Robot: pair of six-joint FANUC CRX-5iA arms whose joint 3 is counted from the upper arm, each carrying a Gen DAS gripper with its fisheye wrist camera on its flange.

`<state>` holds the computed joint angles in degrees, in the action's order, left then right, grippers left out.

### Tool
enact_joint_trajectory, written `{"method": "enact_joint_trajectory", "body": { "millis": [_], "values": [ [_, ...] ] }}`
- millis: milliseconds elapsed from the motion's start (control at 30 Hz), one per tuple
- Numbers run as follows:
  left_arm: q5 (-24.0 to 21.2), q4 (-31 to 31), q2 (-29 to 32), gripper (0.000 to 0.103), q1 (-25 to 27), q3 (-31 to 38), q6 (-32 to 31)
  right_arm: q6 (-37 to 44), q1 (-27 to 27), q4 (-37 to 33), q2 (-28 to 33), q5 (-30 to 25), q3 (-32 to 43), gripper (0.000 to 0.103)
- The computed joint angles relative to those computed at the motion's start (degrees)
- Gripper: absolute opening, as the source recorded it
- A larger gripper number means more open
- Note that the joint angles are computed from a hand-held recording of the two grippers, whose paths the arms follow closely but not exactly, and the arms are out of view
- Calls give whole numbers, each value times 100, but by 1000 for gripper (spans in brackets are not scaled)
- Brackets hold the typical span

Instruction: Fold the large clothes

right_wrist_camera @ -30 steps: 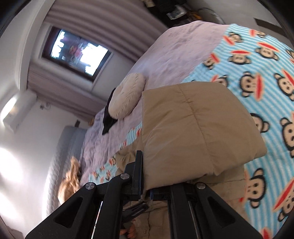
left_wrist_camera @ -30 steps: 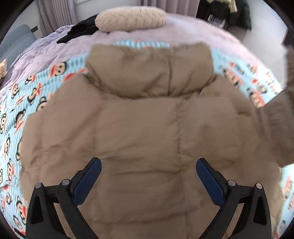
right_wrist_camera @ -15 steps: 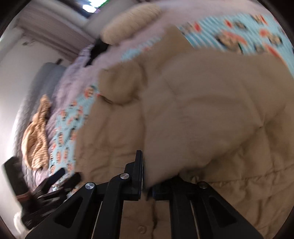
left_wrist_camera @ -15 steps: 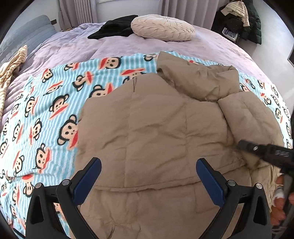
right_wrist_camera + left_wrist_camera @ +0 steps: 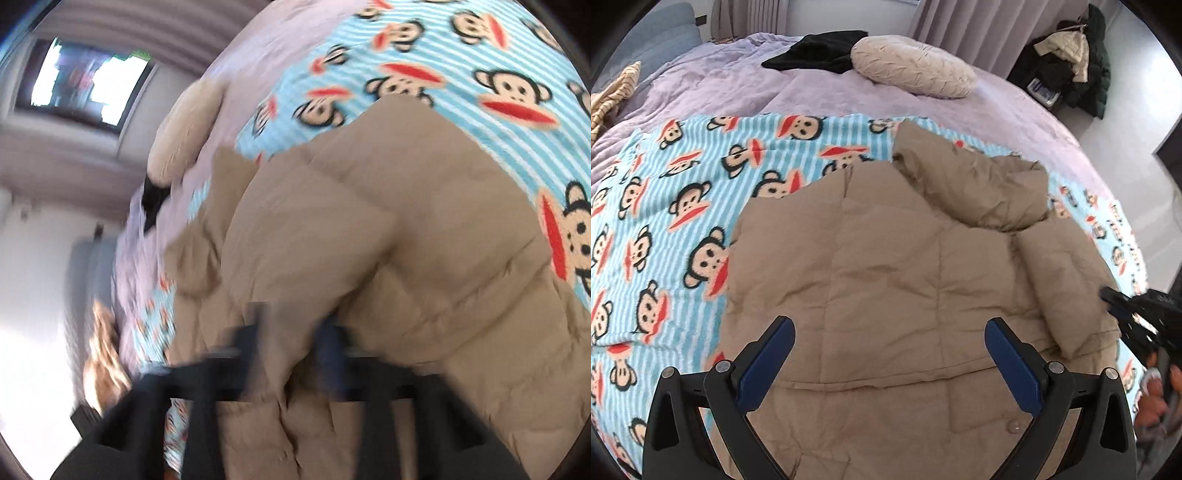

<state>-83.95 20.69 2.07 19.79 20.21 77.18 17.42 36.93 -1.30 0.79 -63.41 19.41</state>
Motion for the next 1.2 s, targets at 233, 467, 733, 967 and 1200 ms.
{"method": "enact_joint_trajectory", "body": {
  "millis": [233, 467, 733, 967, 1200],
  "values": [
    [39, 742, -101, 103, 400, -238, -130, 2096, 489, 19, 1275, -687, 1980, 8],
    [-70, 1209, -20, 103, 585, -351, -4, 3032, 724, -1164, 2301, -2262, 3517, 56],
    [-150, 1360, 392, 103, 118, -368, 80, 1767, 82, -1085, 310, -1543, 805, 56],
    [-232, 984, 788, 42, -341, -64, 326, 624, -682, -917, -746, -988, -502, 56],
    [-93, 239, 480, 22, -425, -171, 182, 448, -668, -338, -656, -630, -672, 5]
  ]
}}
